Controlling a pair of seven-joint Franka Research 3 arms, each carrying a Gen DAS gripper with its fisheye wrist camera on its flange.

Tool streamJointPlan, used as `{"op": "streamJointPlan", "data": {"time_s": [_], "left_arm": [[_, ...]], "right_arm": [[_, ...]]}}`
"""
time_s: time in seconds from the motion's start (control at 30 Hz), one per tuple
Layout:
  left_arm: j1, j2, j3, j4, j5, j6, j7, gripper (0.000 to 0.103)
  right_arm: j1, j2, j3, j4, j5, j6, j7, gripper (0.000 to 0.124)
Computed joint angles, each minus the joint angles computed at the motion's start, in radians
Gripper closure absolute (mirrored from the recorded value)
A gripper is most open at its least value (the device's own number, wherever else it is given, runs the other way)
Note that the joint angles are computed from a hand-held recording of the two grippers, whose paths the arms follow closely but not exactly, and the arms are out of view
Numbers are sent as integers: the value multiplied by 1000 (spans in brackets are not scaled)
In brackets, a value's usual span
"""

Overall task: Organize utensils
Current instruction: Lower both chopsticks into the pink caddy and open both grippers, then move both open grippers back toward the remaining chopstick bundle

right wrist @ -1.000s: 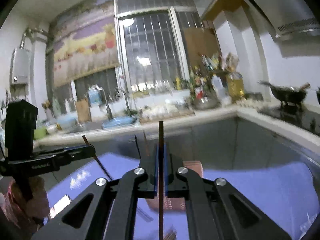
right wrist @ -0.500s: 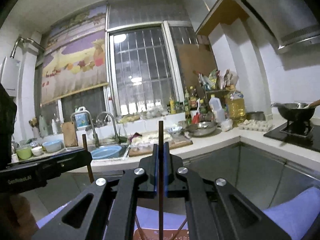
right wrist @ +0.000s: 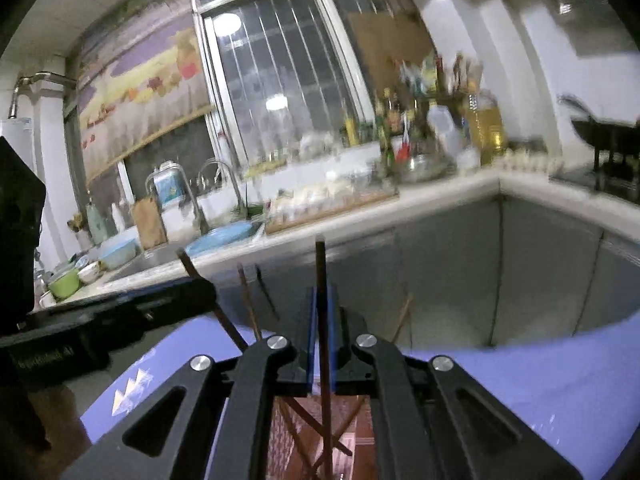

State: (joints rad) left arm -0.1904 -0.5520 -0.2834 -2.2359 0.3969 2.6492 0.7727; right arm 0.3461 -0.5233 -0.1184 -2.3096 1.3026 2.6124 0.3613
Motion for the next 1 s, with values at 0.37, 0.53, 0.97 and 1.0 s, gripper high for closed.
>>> {"op": "streamJointPlan", "data": {"time_s": [0.37, 0.53, 0.97, 1.0], "left_arm": [[102, -244, -155, -151, 137, -105, -301, 43], [111, -380, -230, -197, 219, -225, -425, 34], [-68, -603, -233, -316, 211, -406, -543, 32], [-87, -606, -230, -327, 200, -413, -541, 32]], "right_arm": [[-47, -304, -42, -239, -65, -29, 81, 78], [-117, -470, -63, -391, -226, -122, 215, 78], [-315, -725, -93, -580, -557, -314, 439, 78], [-332, -726, -92, -587, -583, -329, 451, 79]]}}
